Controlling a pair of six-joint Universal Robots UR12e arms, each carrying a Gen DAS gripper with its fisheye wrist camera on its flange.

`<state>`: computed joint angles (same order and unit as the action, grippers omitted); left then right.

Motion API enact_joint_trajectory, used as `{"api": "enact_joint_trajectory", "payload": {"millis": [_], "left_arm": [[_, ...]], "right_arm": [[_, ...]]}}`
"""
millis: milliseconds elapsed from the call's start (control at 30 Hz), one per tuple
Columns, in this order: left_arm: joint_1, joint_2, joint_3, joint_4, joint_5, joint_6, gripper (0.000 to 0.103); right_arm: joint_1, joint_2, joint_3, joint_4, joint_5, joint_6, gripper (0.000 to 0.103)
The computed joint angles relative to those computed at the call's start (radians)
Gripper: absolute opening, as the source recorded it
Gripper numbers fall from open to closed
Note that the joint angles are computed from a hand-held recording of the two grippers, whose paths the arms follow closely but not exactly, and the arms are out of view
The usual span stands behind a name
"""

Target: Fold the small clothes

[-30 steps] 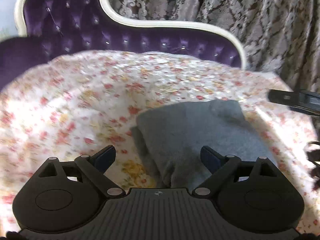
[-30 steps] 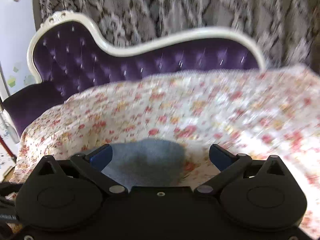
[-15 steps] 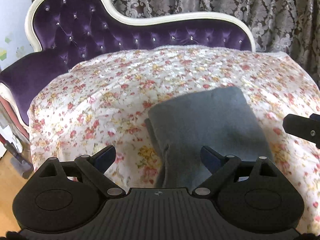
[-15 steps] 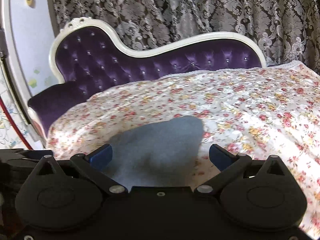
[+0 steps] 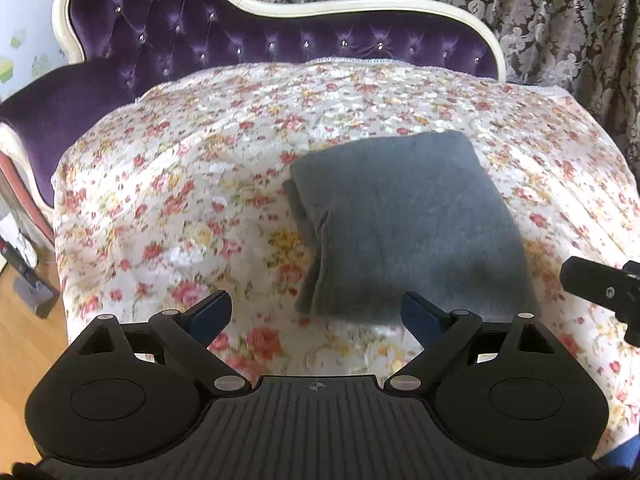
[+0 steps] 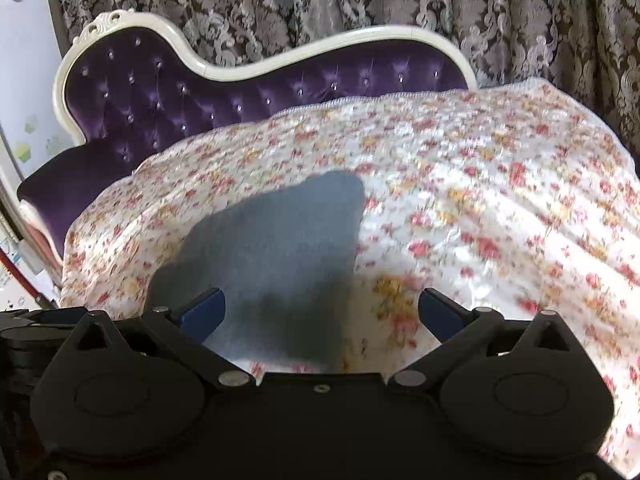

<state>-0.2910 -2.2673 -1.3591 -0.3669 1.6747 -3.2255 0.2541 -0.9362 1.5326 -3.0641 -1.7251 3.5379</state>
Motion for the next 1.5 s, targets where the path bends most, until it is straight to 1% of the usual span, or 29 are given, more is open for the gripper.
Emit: {"api": "enact_joint_trajectory", "payload": {"millis": [167,400,700,833,1000,1500], "left_arm": [[0.002,0.012,-0.022,-0.006,-0.006,-0.018,0.092],[0.001,0.023,-0.045,0.010,-0.001,-0.016,0.092],[-0.002,0.034,-0.069,0.048,0.008,-0.013,0.092],[-0.002,0.037,-0.075,0.066,0.015,-0.012,0.092],[-0.001,0.039,-0.077,0.074,0.020,-0.014,0.092],[-0.003,0.039,-0.078,0.080,0.025,0.002,0.092]], "right_arm": [[0.006,-0.011,0.015,0.019,0.009,-0.002,0.102],[0.022,-0.018,0.025,0.028,-0.009,-0.019,0.102],[0.032,-0.025,0.040,-0.002,-0.030,-0.042,0.102],[0.030,-0.025,0.042,-0.020,-0.023,-0.046,0.102],[0.028,-0.024,0.040,-0.022,-0.017,-0.044,0.102],[0.024,-0.023,0.039,-0.001,-0.005,0.006,0.102]]}}
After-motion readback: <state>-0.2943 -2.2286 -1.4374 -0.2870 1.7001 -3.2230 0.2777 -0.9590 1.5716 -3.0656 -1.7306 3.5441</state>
